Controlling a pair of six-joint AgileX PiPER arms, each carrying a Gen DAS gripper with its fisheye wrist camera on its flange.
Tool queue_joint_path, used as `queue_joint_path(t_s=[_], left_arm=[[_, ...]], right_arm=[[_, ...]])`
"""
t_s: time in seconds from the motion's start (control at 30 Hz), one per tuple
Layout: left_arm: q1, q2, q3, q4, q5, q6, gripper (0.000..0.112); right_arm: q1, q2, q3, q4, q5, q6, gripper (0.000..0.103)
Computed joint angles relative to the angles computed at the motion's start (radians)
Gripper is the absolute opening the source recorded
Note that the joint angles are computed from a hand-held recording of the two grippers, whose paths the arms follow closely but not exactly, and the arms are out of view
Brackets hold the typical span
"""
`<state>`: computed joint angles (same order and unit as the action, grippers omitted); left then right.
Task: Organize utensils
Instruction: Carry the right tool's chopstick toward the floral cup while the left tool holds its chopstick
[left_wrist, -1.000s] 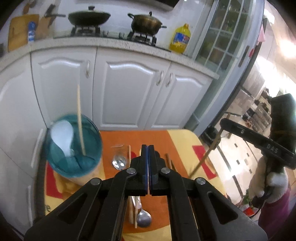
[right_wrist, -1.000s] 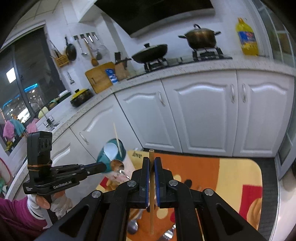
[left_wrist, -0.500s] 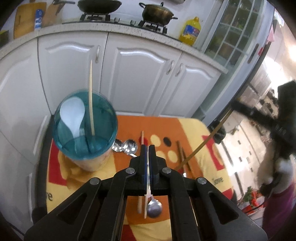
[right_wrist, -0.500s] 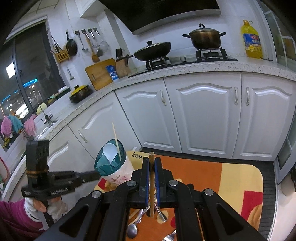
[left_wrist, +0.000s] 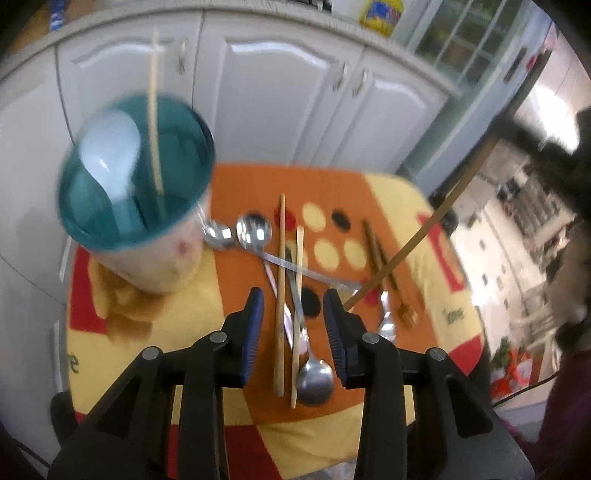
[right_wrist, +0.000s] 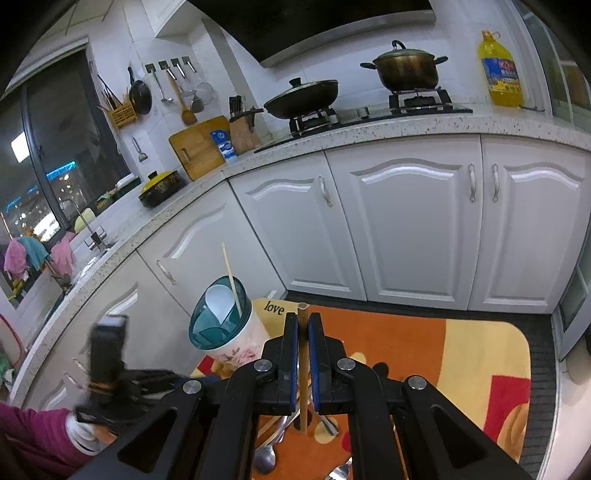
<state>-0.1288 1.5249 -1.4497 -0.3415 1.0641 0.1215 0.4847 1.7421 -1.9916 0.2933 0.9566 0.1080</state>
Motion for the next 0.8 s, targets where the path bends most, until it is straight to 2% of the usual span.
queue_joint_path(t_s=[0.33, 0.43, 0.47, 0.6, 0.8], left_arm=[[-0.096, 0.159, 0.025, 0.155, -0.058, -0.101, 0.030], [-0.104, 0.183, 0.022, 0.161, -0.082, -0.097, 0.013], [-0.101, 0.187, 0.015, 0.157, -0.074, -0.093, 0.007], [-0.079, 0.157, 0.021, 0.136, -0.030, -0.054, 0.007], [0.037, 0.035, 0.054, 0.025, 0.122, 0.100, 0.006]], right_arm=[[-0.084, -0.059, 0.150, 0.120, -0.046, -0.041, 0.005], [-0.103, -0.066, 0.176, 0.143, -0.054, -0.049, 0.005], [-0.109, -0.066, 0.181, 0.151, -0.056, -0.051, 0.005], [-0.112, -0.065, 0.185, 0.166, -0.058, -0.056, 0.005], [-0.099, -0.066, 0.158, 0.181, -0.051, -0.081, 0.005]])
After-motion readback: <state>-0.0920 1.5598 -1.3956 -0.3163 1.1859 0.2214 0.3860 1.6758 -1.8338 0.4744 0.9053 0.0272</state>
